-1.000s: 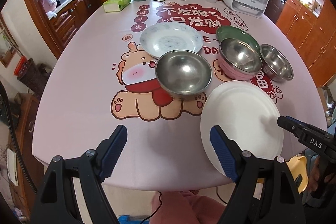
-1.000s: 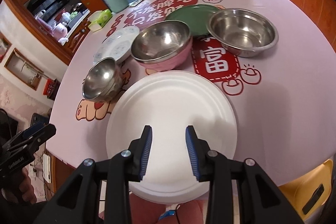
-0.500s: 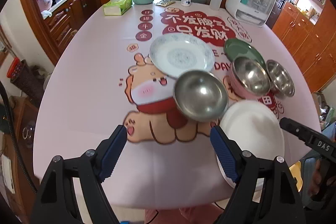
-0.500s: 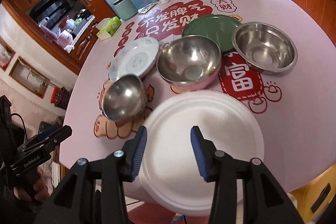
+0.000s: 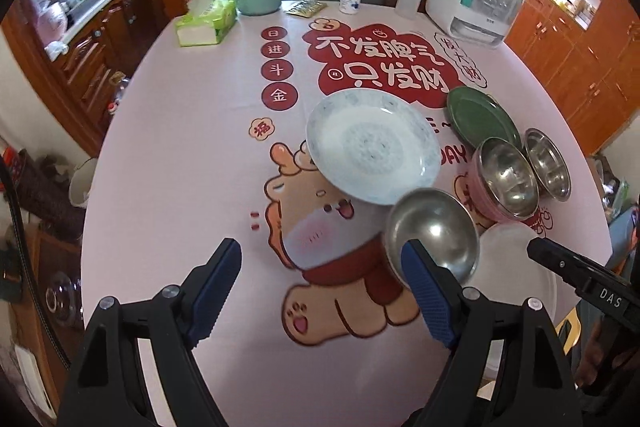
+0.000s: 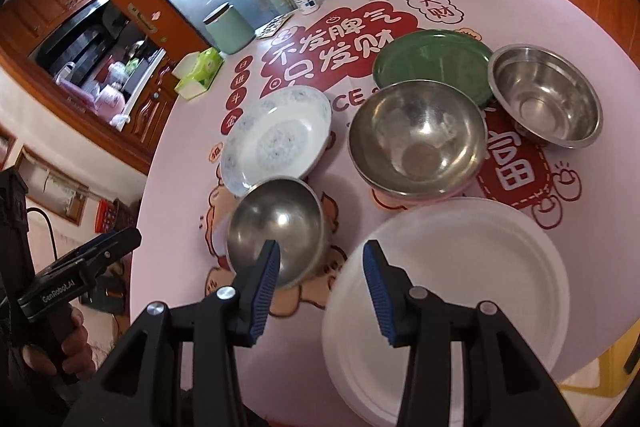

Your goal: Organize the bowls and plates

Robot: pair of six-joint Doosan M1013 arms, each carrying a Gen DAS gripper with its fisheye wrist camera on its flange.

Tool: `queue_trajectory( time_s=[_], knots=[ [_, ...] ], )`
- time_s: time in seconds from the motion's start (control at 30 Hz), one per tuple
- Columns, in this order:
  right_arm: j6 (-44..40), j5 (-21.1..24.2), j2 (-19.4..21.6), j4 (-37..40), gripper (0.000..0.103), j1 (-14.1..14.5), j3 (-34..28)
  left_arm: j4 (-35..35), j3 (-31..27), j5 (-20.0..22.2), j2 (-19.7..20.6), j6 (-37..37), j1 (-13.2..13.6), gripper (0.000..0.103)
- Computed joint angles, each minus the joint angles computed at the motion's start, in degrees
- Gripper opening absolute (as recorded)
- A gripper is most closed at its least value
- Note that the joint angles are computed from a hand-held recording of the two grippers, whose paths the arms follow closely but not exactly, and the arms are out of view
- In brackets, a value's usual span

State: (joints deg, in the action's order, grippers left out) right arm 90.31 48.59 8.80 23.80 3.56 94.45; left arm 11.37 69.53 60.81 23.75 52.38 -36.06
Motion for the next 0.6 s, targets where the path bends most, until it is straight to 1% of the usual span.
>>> queue_trajectory(
  time_s=[0.1, 0.23, 0.33, 0.6],
  knots=[
    [2.52, -0.06, 0.88, -0.87, 0.043, 0.51, -0.84, -2.36, -1.15, 0.49, 1.18, 3.34, 1.60, 0.082],
    [5.65, 0.34, 2.28, -1.98, 0.043, 1.04, -2.33, -4.32, -2.48, 1.03, 2.70, 6.41, 3.02, 0.082],
    [7.67, 0.67, 3.44, -4.21, 0.043, 1.74, -3.75, -5.71, -3.55, 1.25, 3.85, 8.43, 3.92, 0.082],
    [9.29, 1.57, 7.15, -6.70, 0.043, 2.50, -8.24, -8.09, -6.83, 1.80, 7.17, 10.00, 5.70, 0.082]
  ],
)
